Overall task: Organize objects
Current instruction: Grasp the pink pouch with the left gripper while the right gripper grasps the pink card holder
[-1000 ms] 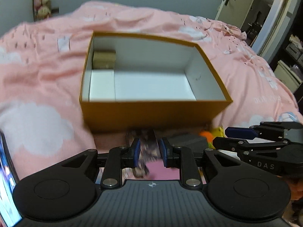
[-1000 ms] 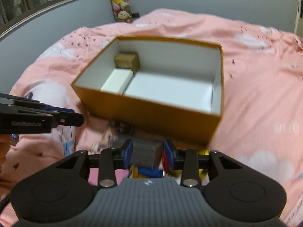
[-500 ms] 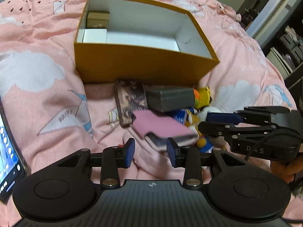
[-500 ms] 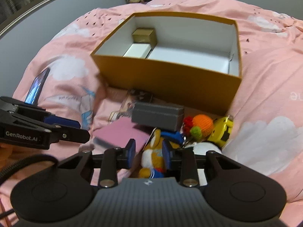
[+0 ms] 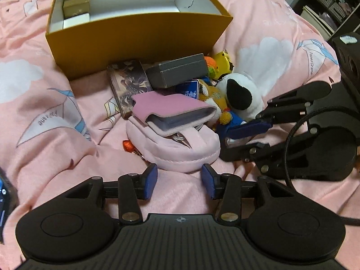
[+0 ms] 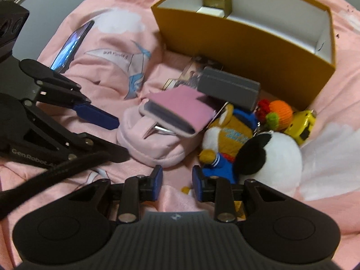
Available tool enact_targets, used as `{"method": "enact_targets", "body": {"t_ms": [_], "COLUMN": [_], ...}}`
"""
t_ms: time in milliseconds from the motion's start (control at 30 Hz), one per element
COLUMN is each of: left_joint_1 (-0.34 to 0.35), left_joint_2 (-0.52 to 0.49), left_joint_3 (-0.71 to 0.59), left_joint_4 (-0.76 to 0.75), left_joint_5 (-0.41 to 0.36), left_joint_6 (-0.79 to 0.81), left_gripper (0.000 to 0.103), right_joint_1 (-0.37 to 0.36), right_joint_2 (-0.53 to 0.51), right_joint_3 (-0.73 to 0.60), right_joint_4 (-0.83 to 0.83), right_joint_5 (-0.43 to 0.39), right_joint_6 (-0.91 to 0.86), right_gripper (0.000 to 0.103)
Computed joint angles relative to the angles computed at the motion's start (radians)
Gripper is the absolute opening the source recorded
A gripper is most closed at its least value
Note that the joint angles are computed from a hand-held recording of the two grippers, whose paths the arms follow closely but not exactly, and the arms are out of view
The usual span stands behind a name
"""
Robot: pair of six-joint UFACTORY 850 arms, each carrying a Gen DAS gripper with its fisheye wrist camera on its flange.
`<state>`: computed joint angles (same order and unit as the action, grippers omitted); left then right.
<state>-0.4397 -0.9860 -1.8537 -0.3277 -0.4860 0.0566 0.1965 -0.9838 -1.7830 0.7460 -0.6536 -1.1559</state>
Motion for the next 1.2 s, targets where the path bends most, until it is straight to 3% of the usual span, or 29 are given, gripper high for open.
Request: {"method": "enact_targets", "body": {"t_ms": [100,133,267,533,633,800,967,1133,1200], "left_joint_1": [0.001,0.0,-0.009,0.009,0.017,0.024,0.029,0.013,0.004], "left_joint_2": [0.003,0.006,0.016,-0.037,-0.035,-0.047,-0.08,-0.14,-0.15], "left_joint_3": [0.006,0.01,0.018,-0.056,-0.047,-0.051,-0.094,-0.185,-0.199], "left_joint_4": [-0.02,-0.009,0.158,0.32,0.29,0.288,0.2,0.316,0.378], "left_joint_5": [0.029,0.046,0.124,0.171,0.185,0.191,0.191,0.136,0.127], "left_joint_6": [0.016,0.008,-0.152,-0.357,-0.317,-0.274,-0.186,-0.27,-0.318], "left_gripper": [0.051,0.051,0.039,0.038,0.039,0.053,0.06,0.06,0.044], "right_joint_1": [0.004,0.004,0.008,0.022,0.024,0.032,0.028,0.023,0.022], "right_joint_2": [-0.002,0.002,0.007,-0.04,-0.075,-0.114,-0.136,-0.138,-0.135], "right_joint_3": [0.001,0.006,0.004,-0.084,-0.143,-0.203,-0.238,-0.237,-0.228], "right_joint_4": [0.015,0.033,0.112,0.171,0.159,0.13,0.136,0.165,0.185], "right_joint_5": [0.008,0.017,0.045,0.121,0.128,0.19,0.171,0.162,0.164], "right_joint_6": [-0.009,-0.024,-0.091,-0.132,-0.084,-0.013,0.006,-0.006,-0.024], "right_gripper": [0.031,0.026,0.019,0.015,0.013,0.013,0.013,0.013,0.014]}}
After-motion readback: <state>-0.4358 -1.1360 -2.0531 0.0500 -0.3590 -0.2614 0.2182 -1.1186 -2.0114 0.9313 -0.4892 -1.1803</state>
